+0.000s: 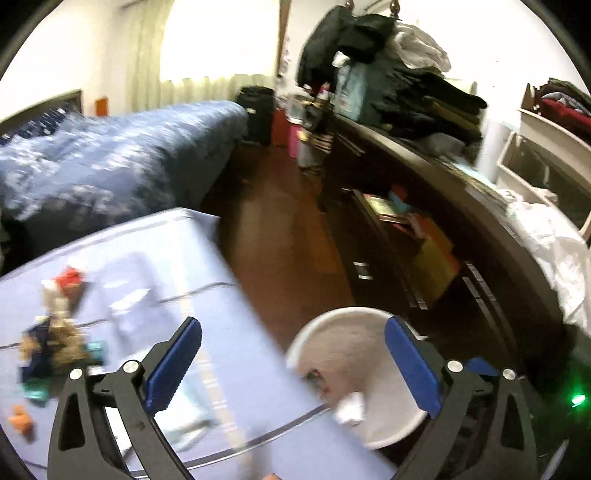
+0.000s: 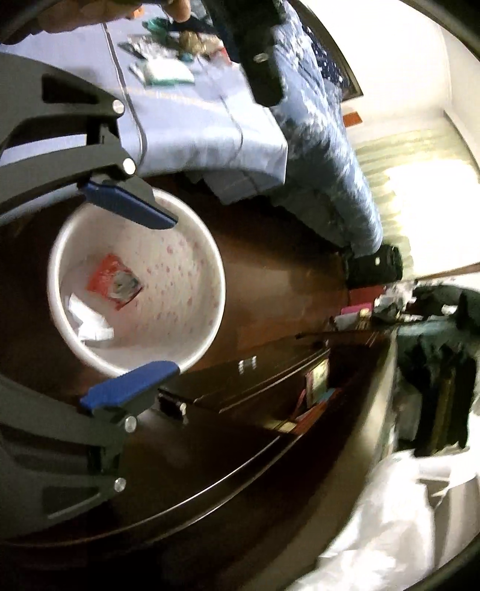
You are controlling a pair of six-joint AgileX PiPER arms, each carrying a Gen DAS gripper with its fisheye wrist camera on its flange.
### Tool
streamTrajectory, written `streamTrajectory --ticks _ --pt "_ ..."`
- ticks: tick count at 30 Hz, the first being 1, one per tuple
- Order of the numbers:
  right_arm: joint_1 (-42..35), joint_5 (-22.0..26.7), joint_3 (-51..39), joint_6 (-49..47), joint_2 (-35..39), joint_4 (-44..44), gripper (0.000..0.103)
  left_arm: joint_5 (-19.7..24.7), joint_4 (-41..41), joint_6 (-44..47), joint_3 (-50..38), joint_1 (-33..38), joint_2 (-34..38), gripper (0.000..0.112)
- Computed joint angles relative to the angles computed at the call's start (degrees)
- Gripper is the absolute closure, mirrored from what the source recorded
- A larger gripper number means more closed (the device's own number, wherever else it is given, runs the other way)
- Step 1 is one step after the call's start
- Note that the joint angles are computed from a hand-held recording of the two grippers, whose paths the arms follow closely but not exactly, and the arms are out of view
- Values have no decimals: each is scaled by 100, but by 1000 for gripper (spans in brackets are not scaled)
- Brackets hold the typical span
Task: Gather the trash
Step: 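Carry both held items over the white bin and open both tools, then grasp the blue snack bag with the left tool while the right tool grasps the wet-wipes pack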
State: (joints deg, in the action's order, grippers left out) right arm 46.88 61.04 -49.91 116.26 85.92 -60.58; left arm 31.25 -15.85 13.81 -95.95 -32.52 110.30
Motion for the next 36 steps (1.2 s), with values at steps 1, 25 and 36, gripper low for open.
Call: streamTrajectory --ticks 1,25,36 --pt "177 131 -172 -67 67 -26 23 -115 337 -266 140 32 -109 13" --pt "632 -125 -3444 -2413 1943 228 20 -205 824 -625 161 2076 272 109" --pt "-318 -512 -5554 -4319 3574 2107 21 -846 -1617 1777 1364 2789 -1115 109"
